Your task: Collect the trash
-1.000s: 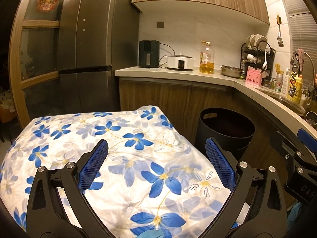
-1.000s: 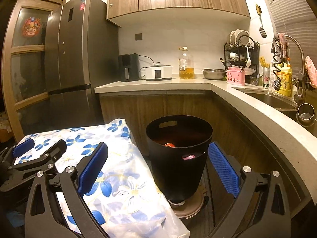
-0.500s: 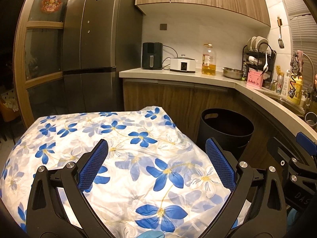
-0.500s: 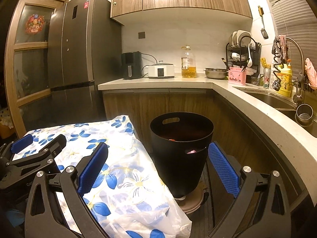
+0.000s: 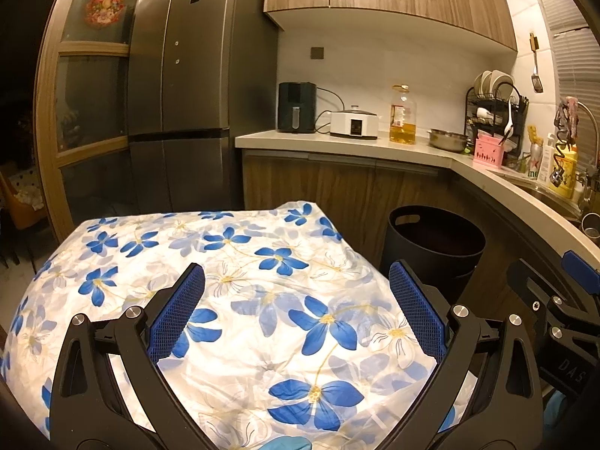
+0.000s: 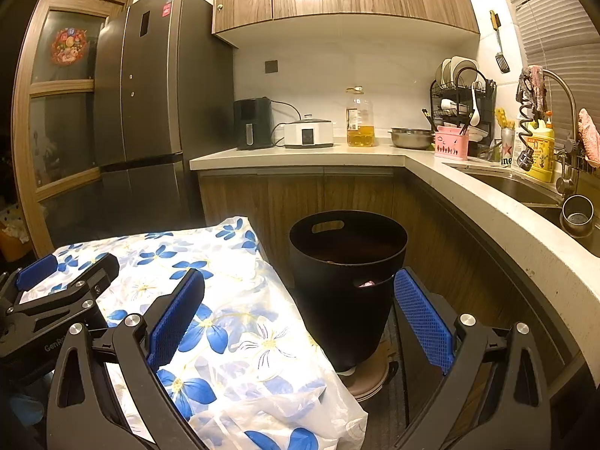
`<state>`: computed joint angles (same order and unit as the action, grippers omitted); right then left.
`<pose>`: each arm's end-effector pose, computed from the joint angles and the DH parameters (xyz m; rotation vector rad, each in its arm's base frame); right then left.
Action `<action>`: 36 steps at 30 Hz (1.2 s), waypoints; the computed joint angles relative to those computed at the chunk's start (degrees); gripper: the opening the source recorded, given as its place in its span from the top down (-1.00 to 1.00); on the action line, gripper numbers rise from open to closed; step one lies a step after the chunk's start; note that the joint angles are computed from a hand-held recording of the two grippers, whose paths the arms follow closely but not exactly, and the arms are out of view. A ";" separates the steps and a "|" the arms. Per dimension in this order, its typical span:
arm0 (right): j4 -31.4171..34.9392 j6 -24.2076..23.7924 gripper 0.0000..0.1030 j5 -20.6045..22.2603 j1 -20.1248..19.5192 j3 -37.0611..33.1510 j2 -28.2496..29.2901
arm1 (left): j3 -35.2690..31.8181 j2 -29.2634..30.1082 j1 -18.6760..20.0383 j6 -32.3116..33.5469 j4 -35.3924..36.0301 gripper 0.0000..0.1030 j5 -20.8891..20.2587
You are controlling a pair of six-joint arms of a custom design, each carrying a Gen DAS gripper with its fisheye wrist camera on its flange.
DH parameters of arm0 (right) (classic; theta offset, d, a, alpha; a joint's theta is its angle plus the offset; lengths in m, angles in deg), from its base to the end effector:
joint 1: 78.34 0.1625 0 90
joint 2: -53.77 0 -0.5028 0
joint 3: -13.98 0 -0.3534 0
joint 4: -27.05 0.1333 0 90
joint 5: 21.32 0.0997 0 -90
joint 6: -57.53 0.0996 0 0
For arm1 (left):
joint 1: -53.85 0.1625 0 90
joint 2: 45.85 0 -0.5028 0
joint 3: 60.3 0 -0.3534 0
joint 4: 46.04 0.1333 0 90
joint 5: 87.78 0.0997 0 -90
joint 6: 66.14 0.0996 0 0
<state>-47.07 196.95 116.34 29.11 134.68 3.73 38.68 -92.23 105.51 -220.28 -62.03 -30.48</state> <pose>0.2107 -0.4714 0.1190 0.1183 -1.7441 1.5069 -0.2064 -0.5626 0.1157 0.9723 2.2142 -1.2721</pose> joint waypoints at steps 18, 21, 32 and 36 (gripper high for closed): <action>0.21 -0.63 -0.89 -0.33 0.66 -0.44 0.73 | 1.15 -1.08 -0.07 -0.30 -0.87 -0.88 -0.64; 0.50 -0.39 -0.89 -0.34 0.67 -0.51 0.73 | 1.12 -1.18 -0.01 -0.17 -0.85 -0.88 -0.73; 1.31 -0.39 -0.89 -0.72 0.63 -1.00 0.93 | 1.38 -1.44 0.06 0.05 -1.26 -0.88 -1.09; 1.59 -0.32 -0.89 -0.81 0.57 -1.12 0.87 | 1.35 -1.46 -0.01 0.03 -1.21 -0.88 -1.23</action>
